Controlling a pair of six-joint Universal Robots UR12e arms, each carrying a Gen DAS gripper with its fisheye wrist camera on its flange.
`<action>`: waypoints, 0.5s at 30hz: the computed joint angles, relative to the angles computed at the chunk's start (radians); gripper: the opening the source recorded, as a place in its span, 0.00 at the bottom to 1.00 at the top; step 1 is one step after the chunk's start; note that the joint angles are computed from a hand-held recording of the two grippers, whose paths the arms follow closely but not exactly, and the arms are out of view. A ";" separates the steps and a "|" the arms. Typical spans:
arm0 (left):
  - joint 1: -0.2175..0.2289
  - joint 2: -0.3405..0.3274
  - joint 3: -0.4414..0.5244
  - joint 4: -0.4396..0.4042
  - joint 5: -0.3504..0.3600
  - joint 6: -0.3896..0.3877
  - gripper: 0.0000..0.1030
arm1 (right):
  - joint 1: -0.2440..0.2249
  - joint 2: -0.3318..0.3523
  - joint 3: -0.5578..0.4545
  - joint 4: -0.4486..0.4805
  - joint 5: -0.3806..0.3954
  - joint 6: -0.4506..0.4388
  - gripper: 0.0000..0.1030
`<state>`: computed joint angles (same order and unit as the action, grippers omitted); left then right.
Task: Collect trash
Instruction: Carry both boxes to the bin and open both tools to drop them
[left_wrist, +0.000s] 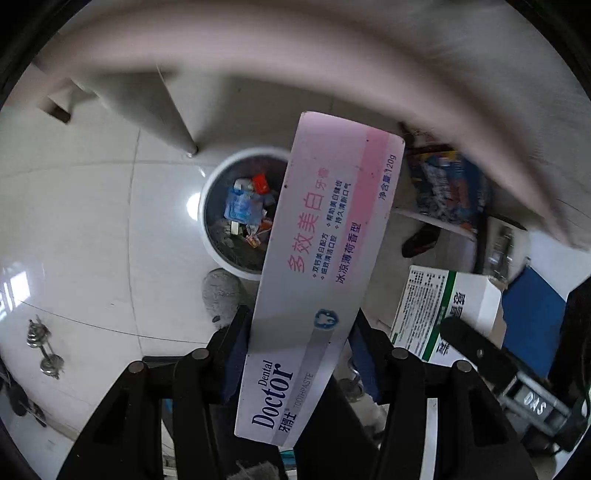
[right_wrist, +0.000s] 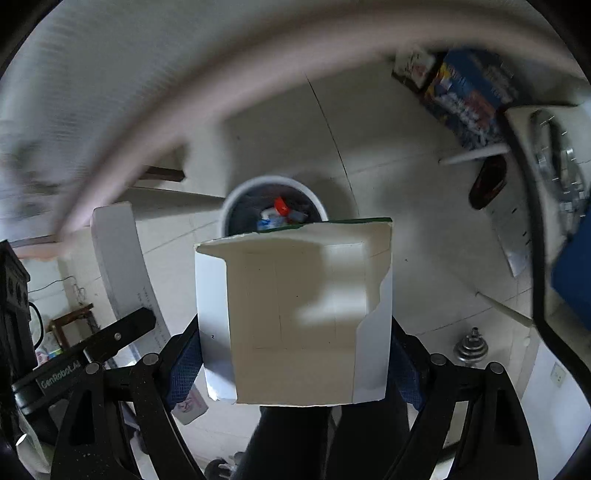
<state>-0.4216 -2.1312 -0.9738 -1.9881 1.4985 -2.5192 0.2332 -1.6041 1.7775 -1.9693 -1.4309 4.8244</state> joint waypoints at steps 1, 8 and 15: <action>-0.002 -0.010 -0.018 0.015 -0.001 -0.013 0.48 | -0.006 0.006 0.035 -0.049 0.010 0.002 0.85; 0.015 -0.055 -0.110 0.185 0.033 -0.034 0.84 | -0.055 0.087 0.206 -0.351 0.046 0.007 0.89; 0.029 -0.027 -0.195 0.369 0.096 -0.024 0.93 | -0.061 0.173 0.242 -0.486 0.071 -0.043 0.97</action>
<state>-0.3930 -2.1583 -1.1687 -1.6190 1.5947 -2.5433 0.1719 -1.4314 2.0198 -2.4555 -1.3595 4.7814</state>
